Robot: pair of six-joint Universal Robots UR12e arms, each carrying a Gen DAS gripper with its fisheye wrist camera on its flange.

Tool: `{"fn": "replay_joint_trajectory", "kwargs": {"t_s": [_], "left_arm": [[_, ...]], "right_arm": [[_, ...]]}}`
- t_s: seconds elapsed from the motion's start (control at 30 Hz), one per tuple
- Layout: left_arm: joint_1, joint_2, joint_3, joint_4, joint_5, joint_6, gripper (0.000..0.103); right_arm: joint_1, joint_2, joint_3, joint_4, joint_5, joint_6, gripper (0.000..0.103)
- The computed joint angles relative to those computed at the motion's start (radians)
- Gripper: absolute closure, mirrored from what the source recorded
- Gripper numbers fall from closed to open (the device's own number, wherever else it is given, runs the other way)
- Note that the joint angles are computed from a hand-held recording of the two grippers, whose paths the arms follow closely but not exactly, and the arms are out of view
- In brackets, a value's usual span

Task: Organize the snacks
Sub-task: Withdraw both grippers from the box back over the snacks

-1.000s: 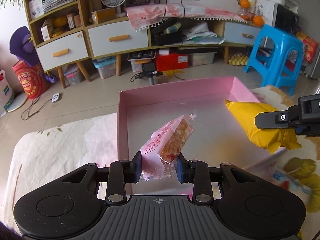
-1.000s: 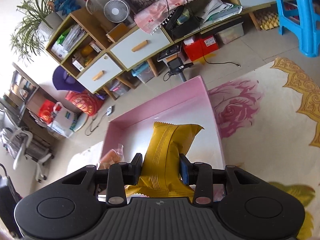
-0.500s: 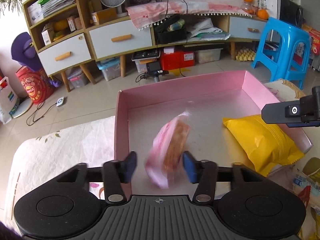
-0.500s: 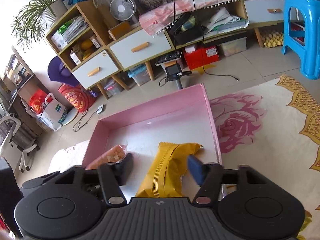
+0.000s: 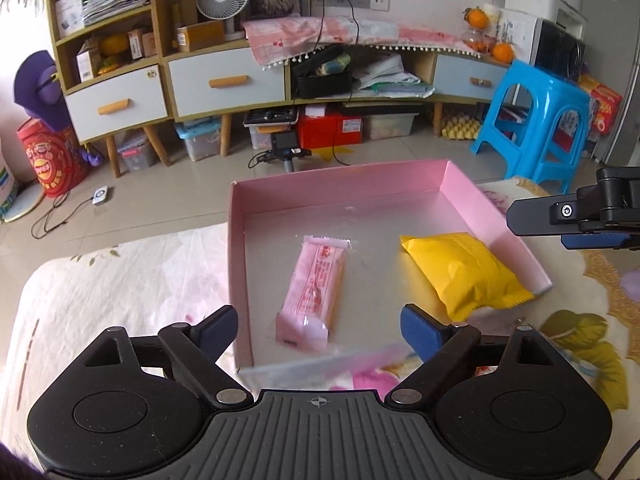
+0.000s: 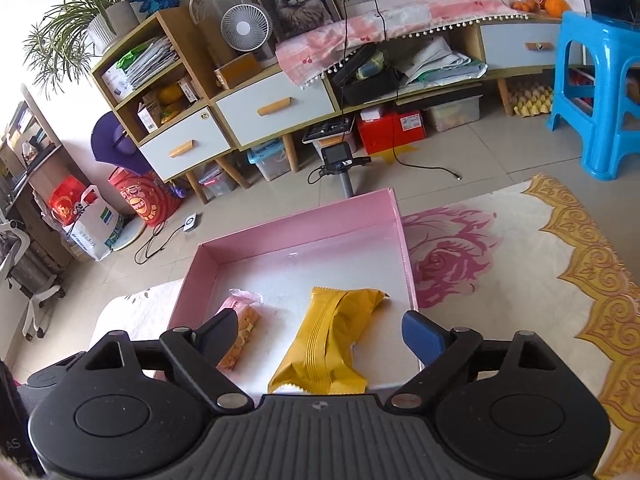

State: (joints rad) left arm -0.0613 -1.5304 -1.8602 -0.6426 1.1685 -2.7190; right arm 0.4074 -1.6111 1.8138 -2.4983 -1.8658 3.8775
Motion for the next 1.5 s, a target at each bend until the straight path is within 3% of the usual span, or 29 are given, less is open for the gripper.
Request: {"fn": "replay_joint_trajectory", "kwargs": {"t_s": [0.4, 0.67, 0.83, 0.97, 1.17, 1.5], "left_arm": [[0.072, 0.092, -0.038, -0.113, -0.043, 0.039, 0.007], [0.126, 0.153, -0.075, -0.192, -0.085, 0.096, 0.005], [0.148, 0.179, -0.097, -0.224, -0.078, 0.111, 0.004], [0.18, 0.195, -0.105, -0.265, -0.119, 0.117, 0.004], [0.215, 0.215, -0.127, -0.277, -0.146, 0.169, 0.004], [0.269, 0.253, -0.194, -0.25, -0.2, 0.306, 0.003]], "right_arm": [[0.065, -0.016, -0.038, 0.109, -0.066, 0.046, 0.016], [0.113, -0.021, -0.051, 0.171, -0.11, 0.019, 0.014], [0.132, -0.027, -0.037, 0.155, -0.111, 0.013, 0.011], [0.144, -0.032, -0.022, 0.156, -0.111, 0.027, 0.01], [0.157, -0.048, 0.011, 0.173, -0.106, 0.073, 0.008], [0.197, -0.064, 0.061, 0.136, -0.107, 0.025, 0.008]]}}
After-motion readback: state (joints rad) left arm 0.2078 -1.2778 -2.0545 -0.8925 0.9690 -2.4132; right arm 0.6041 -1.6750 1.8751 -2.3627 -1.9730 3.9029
